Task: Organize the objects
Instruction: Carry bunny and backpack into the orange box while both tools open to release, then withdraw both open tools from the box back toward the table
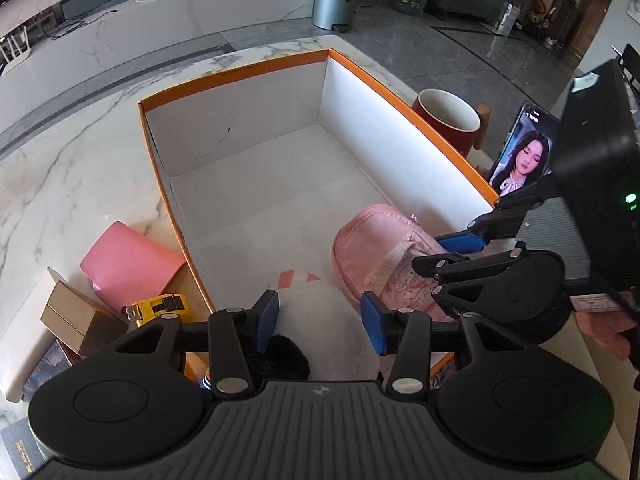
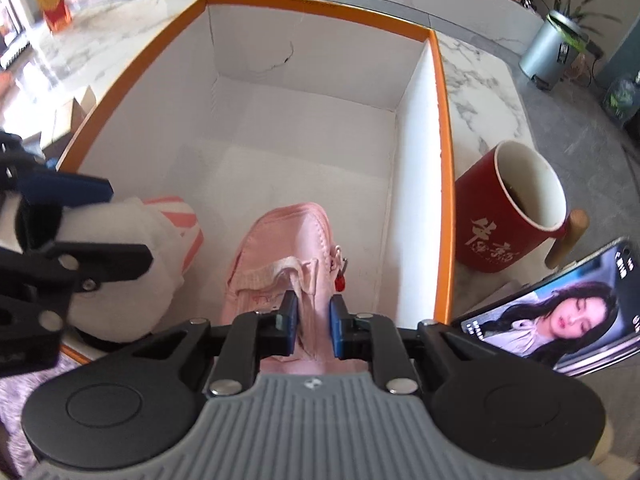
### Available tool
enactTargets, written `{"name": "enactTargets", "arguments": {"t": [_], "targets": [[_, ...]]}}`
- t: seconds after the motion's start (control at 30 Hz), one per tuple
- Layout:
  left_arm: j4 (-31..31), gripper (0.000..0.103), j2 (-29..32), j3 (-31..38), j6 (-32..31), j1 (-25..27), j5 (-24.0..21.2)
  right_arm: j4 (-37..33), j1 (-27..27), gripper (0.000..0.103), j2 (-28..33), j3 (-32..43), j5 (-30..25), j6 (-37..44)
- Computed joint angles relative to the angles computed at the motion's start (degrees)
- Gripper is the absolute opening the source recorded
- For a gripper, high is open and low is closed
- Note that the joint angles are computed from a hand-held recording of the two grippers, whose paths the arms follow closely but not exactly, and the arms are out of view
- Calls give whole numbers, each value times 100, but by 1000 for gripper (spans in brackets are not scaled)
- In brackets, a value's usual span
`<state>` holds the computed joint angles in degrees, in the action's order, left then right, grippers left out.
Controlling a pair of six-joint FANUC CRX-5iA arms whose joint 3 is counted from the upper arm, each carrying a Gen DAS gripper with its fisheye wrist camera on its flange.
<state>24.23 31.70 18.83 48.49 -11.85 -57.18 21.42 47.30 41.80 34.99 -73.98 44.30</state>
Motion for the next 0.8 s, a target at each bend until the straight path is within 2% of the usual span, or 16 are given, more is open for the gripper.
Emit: {"name": "enactTargets", "arguments": {"t": [0.13,0.27,0.33,0.4,0.43,0.57,0.63,0.67,0.73,0.8], "targets": [[-112,54,-80,-133,-108,-50,181,99,49,22,260,390,-465,361],[-85,54,-127,-229,-163,-58,281,230,73,34,221,437,-565,359],[-17,54,-83,-191,-194,-31,248,188,62,37,88,323,-406,256],[-1,52,-84,-197,-248,-26,251,-10,28,36,-82,150,-11,316],[-51,47,-100,-209,-296,-36,284,-152,8,36,-109,140,120,391],[73,48,-191,-408,-612,-16,435,-416,-63,26,-27,186,307,450],[142,48,-202,-456,-726,-1,466,-592,-106,27,-64,65,620,422],[177,48,-203,-475,-786,8,474,-669,-123,28,-94,15,718,394],[215,48,-215,-512,-911,10,496,-679,-125,42,-125,-86,844,314],[197,48,-227,-525,-968,-3,514,-583,-97,43,-33,-28,726,359]]}}
